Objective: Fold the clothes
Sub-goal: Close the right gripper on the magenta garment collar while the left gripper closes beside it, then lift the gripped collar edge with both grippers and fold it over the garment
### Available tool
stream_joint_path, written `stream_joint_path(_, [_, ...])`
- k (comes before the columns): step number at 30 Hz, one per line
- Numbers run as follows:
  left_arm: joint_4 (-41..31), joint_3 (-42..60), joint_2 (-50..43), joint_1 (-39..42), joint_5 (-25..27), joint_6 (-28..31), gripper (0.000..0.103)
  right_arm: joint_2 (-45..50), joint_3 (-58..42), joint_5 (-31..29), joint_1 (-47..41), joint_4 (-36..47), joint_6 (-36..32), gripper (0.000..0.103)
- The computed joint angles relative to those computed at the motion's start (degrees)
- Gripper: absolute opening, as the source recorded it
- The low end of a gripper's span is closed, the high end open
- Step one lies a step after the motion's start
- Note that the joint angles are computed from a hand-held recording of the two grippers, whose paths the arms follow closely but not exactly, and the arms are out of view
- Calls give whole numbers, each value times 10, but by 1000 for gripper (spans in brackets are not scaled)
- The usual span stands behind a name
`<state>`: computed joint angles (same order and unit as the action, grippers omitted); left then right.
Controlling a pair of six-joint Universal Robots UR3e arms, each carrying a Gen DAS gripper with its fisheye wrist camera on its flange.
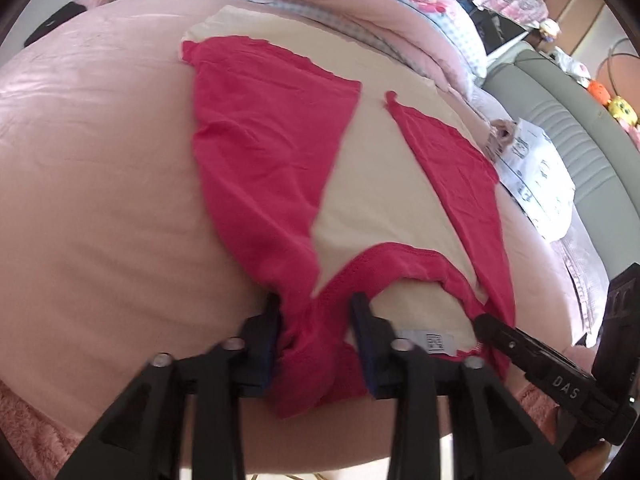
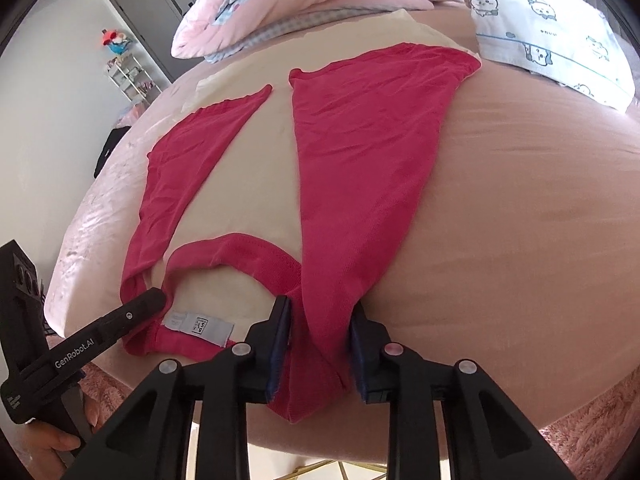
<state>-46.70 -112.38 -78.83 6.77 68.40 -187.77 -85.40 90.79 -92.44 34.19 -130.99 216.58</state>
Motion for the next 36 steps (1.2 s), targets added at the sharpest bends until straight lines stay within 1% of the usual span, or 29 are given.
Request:
stream_joint_path(1, [-6, 9, -10, -1, -14, 8, 62, 3, -7, -8, 5, 9, -6, 21])
stream_joint_path(2, [-12, 20, -20, -2, -29, 17, 78, 7, -15, -16, 10, 17, -10, 20])
stream_joint_path(3, [-27, 45, -37, -19, -12, 20, 81, 10, -23, -23, 14, 26, -15, 20])
stream_joint_path(5, [-41, 80, -58, -57, 41, 16, 81, 11, -30, -20, 14, 40, -20, 20])
stream_joint_path(6, [-31, 75, -54, -66, 55, 7, 79, 11, -30, -17, 13, 43, -23, 21])
stream_joint_path(7, [-15, 61, -46, -70, 71, -6, 65, 7, -21, -14, 12, 36, -25, 23])
stream_joint_path(8, [-6, 50, -36, -70, 90, -19, 39, 3, -12, -10, 11, 27, -26, 25])
stream_joint_path(9, [-5, 32, -20, -49, 75, -19, 21, 0, -3, -5, 9, 16, -24, 30])
stream_joint_path(10, [-6, 14, -4, -26, 56, -17, 20, -3, 5, 2, 8, 5, -26, 37])
stream_joint_path(11, [-12, 0, 8, 3, 20, -9, 16, -1, 6, 2, 10, -1, -27, 39])
stream_joint_path(12, [-28, -6, 18, 26, -6, -1, 14, 5, -3, -8, 18, 2, -28, 39])
stream_joint_path(13, [-32, -10, 24, 34, -16, 5, 14, 13, -15, -20, 25, 11, -28, 38])
stream_joint_path(14, [-29, -12, 28, 31, -12, 6, 12, 18, -25, -30, 31, 19, -28, 33])
stream_joint_path(15, [-22, -10, 28, 21, -4, 4, 10, 17, -25, -28, 30, 19, -26, 19])
stream_joint_path(16, [-18, -10, 28, 15, 3, 0, 9, 14, -23, -24, 27, 18, -23, 12])
stream_joint_path(18, [-25, 6, 22, -1, 25, -12, 9, -6, -5, 1, 10, 9, -14, 9])
stream_joint_path(19, [-33, 13, 22, -1, 24, -17, 9, -16, 2, 15, 1, 6, -11, 8])
stream_joint_path(20, [-42, 13, 28, 8, 12, -20, 9, -25, 8, 25, -7, 5, -9, 8])
stream_joint_path(21, [-48, 8, 37, 21, -9, -23, 9, -30, 4, 22, -6, 11, -13, 8])
stream_joint_path(23, [-58, 1, 39, 40, -35, -18, 9, -18, -28, 13, -2, 56, -19, 9])
stream_joint_path(24, [-60, -1, 31, 42, -38, -12, 12, -12, -31, 18, -4, 69, -15, 10])
stream_joint_path(25, [-52, -12, 29, 50, -50, -12, 12, -14, -11, 34, -13, 58, -5, 12])
stream_joint_path(26, [-44, -23, 26, 59, -63, -13, 12, -18, 11, 48, -21, 41, 6, 12])
stream_joint_path(27, [-33, -26, 22, 58, -64, -14, 12, -27, 38, 52, -25, 6, 16, 13])
stream_joint_path(29, [-10, -29, 11, 54, -64, -16, 13, -23, 49, 53, -28, -20, 20, 17])
stream_joint_path(31, [-4, -4, -11, 27, -30, -16, 13, 8, 1, 30, -13, 6, -11, 18])
stream_joint_path(32, [-16, 10, -14, 17, -18, -13, 11, 22, -22, 23, -8, 15, -33, 16])
stream_joint_path(33, [-28, 25, -17, 8, -6, -8, 8, 25, -30, 21, -5, 12, -42, 8])
stream_joint_path(36, [-49, 38, 3, 3, 4, 2, 7, 18, -43, 8, 2, 11, -54, 7])
